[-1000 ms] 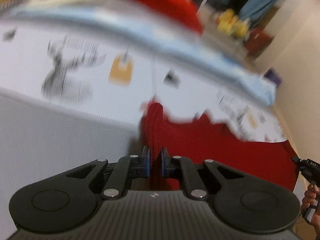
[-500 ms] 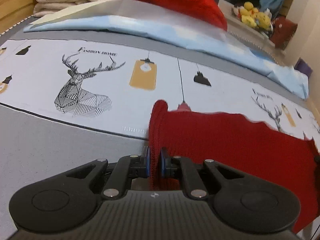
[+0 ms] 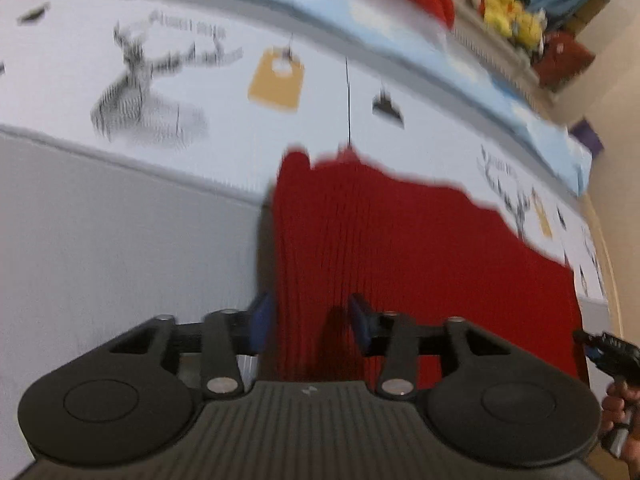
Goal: Fold small clothes
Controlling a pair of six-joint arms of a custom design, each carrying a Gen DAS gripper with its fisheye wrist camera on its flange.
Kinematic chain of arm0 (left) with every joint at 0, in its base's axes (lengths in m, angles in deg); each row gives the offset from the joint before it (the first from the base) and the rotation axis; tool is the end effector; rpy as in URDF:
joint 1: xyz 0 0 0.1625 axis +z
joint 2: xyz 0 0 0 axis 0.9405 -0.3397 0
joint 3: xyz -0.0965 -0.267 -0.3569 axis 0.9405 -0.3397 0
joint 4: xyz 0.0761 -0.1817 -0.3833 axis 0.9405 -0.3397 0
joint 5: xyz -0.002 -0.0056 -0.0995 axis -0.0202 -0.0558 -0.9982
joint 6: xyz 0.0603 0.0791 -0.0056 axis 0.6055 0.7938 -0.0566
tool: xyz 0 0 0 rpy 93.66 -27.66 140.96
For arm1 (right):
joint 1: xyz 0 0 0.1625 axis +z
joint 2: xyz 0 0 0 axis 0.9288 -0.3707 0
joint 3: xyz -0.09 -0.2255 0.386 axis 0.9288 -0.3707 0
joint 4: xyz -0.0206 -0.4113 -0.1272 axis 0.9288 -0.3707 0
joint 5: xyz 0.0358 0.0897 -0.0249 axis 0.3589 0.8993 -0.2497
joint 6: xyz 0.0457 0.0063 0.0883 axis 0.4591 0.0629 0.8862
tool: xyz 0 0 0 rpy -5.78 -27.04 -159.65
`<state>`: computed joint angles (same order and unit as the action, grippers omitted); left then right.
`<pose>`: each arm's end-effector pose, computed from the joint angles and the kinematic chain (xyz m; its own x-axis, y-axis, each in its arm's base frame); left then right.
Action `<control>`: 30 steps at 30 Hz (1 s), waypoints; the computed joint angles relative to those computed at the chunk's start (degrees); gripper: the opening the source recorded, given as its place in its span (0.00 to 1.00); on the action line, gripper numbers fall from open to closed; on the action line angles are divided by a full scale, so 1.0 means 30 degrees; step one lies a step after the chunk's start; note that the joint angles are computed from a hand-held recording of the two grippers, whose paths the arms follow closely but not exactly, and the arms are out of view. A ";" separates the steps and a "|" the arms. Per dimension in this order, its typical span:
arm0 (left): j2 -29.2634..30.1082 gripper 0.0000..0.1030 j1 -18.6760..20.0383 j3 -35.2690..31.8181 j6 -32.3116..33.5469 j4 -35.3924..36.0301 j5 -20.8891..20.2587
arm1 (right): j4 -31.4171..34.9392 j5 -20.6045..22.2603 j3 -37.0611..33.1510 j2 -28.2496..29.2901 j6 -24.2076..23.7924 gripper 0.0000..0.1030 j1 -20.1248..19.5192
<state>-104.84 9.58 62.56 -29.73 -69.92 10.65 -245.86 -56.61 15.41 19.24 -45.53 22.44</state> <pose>0.0407 -0.7851 0.3062 -0.9070 -0.0583 -0.4171 0.1451 0.8865 -0.4394 0.0880 -0.7332 0.1336 -0.8441 0.3563 0.4007 -0.0342 0.7100 -0.7034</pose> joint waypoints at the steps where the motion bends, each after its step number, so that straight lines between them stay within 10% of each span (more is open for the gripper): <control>1: -0.0133 0.46 0.0008 0.0053 -0.0258 0.0891 -0.0006 | 0.0547 0.0407 0.0431 -0.0388 0.0484 0.41 -0.0123; 10: -0.1330 0.47 -0.0335 0.1867 0.0244 0.3407 -0.0398 | 0.2569 0.1364 0.3153 -0.2431 0.2713 0.50 -0.0336; 14: -0.1629 0.14 -0.0422 0.2356 0.0446 0.3421 -0.0126 | 0.3609 0.1339 0.3776 -0.2780 0.3747 0.49 -0.0313; 19: -0.2838 0.11 -0.0665 0.3261 0.1279 0.2316 -0.0474 | 0.2802 0.0647 0.3986 -0.2636 0.3261 0.16 0.0280; 27: -0.4876 0.13 -0.0846 0.4124 0.1255 0.3842 0.0960 | 0.1198 0.3793 0.5430 -0.3768 0.3530 0.12 0.0581; 30: -0.4824 0.16 -0.0968 0.4295 0.1047 0.3722 0.2116 | 0.2786 0.2655 0.5529 -0.3949 0.3928 0.12 0.0729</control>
<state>-119.31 6.68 75.45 -26.59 -58.76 16.99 -237.50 -48.65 32.00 7.39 -33.74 24.63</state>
